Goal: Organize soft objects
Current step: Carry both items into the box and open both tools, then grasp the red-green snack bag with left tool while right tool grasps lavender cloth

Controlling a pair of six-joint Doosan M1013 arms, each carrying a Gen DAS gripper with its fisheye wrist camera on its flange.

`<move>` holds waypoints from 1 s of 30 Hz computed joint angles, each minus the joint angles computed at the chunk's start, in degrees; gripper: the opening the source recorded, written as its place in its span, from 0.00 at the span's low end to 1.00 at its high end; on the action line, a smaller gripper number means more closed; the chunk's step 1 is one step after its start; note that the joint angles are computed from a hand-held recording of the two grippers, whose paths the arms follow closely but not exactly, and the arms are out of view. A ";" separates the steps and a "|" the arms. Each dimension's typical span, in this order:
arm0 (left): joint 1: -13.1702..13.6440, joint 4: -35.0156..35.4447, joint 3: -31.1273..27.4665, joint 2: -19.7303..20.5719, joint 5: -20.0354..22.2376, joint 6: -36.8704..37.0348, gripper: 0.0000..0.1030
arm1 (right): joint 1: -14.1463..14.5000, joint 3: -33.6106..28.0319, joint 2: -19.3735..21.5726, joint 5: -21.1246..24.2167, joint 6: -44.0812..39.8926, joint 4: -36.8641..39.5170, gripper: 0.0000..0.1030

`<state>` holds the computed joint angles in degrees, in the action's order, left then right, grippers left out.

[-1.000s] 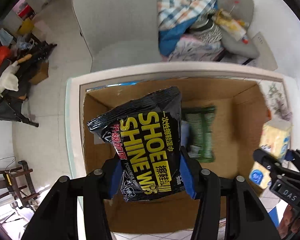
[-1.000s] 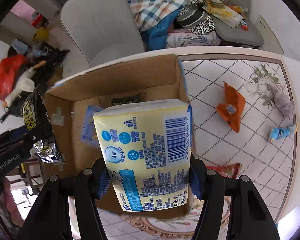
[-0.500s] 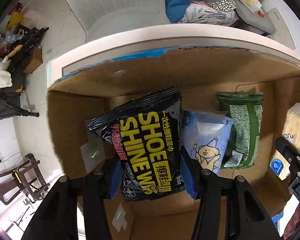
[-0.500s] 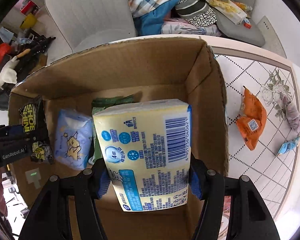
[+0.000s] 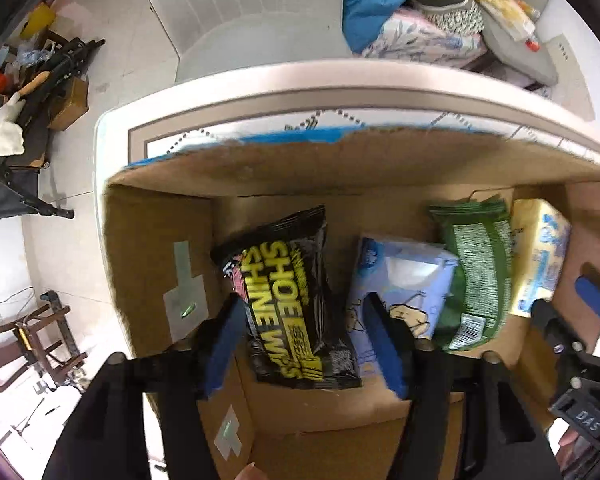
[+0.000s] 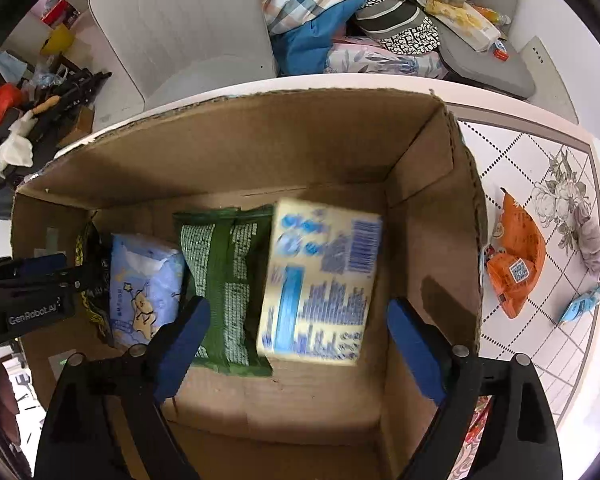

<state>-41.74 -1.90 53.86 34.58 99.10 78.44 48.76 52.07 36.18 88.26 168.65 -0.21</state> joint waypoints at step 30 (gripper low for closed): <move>-4.43 3.46 17.61 -23.27 -16.92 -10.67 0.99 | 11.12 -11.64 -2.24 9.94 3.61 -10.59 1.00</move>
